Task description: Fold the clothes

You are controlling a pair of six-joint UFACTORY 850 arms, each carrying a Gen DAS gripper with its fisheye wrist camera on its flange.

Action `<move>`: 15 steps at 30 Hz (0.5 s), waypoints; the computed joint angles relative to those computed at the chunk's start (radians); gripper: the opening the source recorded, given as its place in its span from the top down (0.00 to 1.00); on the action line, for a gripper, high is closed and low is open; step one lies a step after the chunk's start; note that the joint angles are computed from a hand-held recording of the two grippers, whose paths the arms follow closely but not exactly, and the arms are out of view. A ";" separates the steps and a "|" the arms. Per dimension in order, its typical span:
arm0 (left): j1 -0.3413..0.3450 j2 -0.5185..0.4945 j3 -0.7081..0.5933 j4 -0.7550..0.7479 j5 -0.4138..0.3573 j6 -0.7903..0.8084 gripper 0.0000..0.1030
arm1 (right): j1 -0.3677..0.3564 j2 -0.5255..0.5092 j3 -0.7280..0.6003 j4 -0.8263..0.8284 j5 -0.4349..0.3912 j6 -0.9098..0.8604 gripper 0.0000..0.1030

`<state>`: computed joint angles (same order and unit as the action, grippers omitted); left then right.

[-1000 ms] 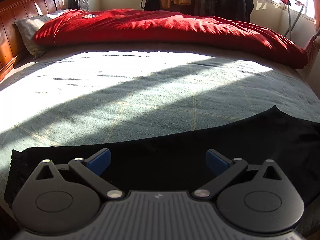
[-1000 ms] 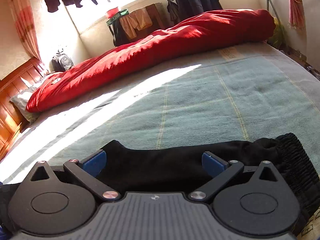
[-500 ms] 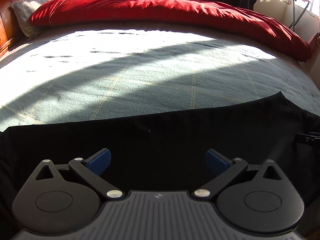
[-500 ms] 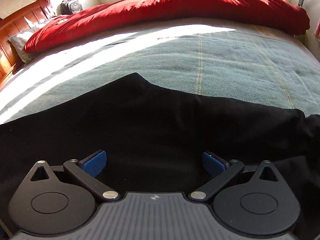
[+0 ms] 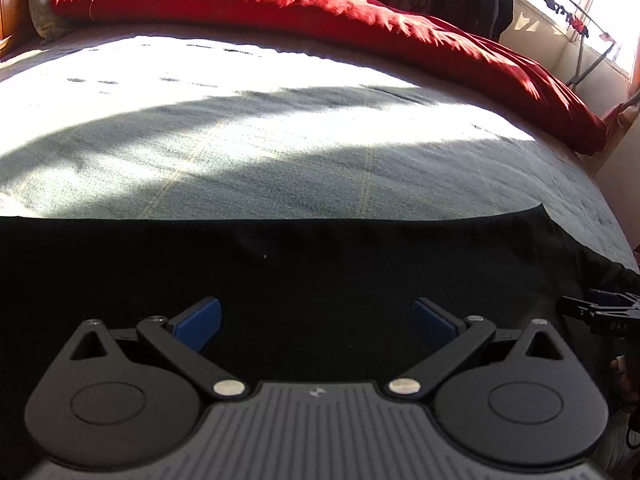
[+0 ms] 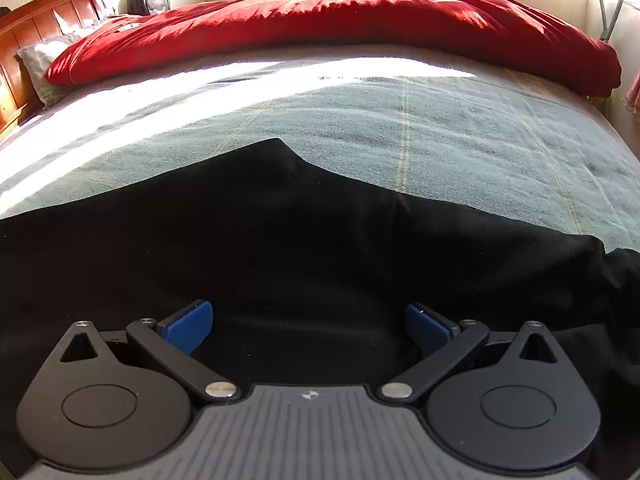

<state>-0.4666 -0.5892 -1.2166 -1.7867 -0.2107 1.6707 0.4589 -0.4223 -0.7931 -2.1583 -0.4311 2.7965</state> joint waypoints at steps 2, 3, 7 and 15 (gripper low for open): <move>-0.007 -0.023 -0.042 0.077 -0.088 -0.063 0.02 | 0.001 0.004 0.001 0.009 0.003 -0.014 0.00; -0.017 -0.044 -0.078 0.135 -0.139 -0.114 0.02 | 0.000 0.008 -0.003 0.030 0.014 -0.040 0.00; -0.069 -0.114 -0.171 0.171 -0.243 -0.103 0.02 | 0.012 0.054 0.018 0.096 0.020 -0.071 0.00; -0.121 -0.262 -0.325 0.230 -0.272 -0.171 0.02 | 0.047 0.158 0.129 0.045 -0.021 0.090 0.00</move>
